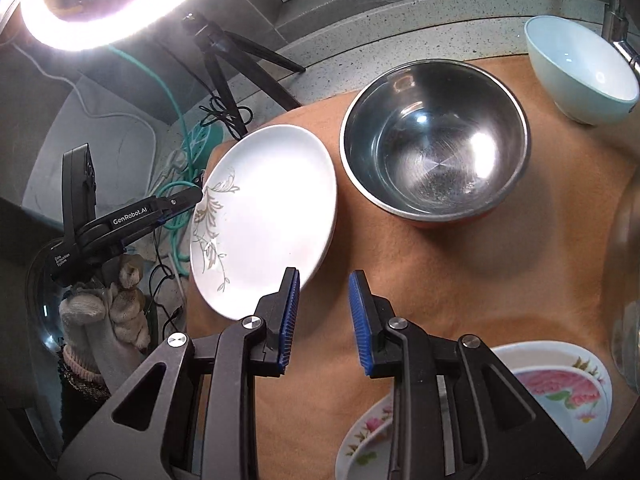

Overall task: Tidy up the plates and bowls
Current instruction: 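Close the left tool on the white gold-leaf plate rim and lift it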

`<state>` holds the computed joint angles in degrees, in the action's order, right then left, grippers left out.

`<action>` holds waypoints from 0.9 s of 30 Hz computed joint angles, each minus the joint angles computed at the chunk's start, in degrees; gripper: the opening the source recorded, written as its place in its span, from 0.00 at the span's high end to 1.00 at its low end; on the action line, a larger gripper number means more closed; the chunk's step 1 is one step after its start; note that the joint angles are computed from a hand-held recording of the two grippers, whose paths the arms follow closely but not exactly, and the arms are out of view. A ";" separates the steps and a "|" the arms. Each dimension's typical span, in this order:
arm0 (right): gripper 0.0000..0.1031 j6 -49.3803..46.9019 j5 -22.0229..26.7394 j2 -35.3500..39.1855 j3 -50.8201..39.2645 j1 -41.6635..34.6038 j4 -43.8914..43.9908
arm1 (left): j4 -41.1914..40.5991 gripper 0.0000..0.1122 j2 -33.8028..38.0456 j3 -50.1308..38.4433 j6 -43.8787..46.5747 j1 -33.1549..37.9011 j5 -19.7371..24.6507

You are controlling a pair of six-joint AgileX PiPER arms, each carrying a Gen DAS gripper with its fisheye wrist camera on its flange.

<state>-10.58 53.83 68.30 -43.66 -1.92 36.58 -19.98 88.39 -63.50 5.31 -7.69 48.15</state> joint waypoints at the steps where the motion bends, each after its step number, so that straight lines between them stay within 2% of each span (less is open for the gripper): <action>1: 0.74 0.60 -0.55 0.44 -0.21 0.58 -0.52 | -0.19 0.84 0.44 -0.23 0.36 0.12 0.03; 11: 0.74 1.01 -4.74 5.64 -0.34 3.70 -0.81 | -1.31 0.84 1.75 -0.51 2.90 0.06 -0.06; 14: 0.75 0.97 -5.25 6.85 -0.83 3.93 -0.65 | -0.62 0.87 2.18 -0.82 2.59 -0.60 -0.08; 20: 0.88 0.41 -5.72 8.61 -1.81 4.78 -0.62 | 0.50 0.89 3.03 -1.50 1.25 -2.16 -0.37; 27: 0.90 2.03 -6.33 8.57 -2.23 5.89 -2.63 | 0.98 0.89 2.84 -1.64 0.03 -2.52 0.04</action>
<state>-8.56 47.50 76.87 -45.89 3.96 33.96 -18.99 91.23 -65.14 5.34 -10.22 48.19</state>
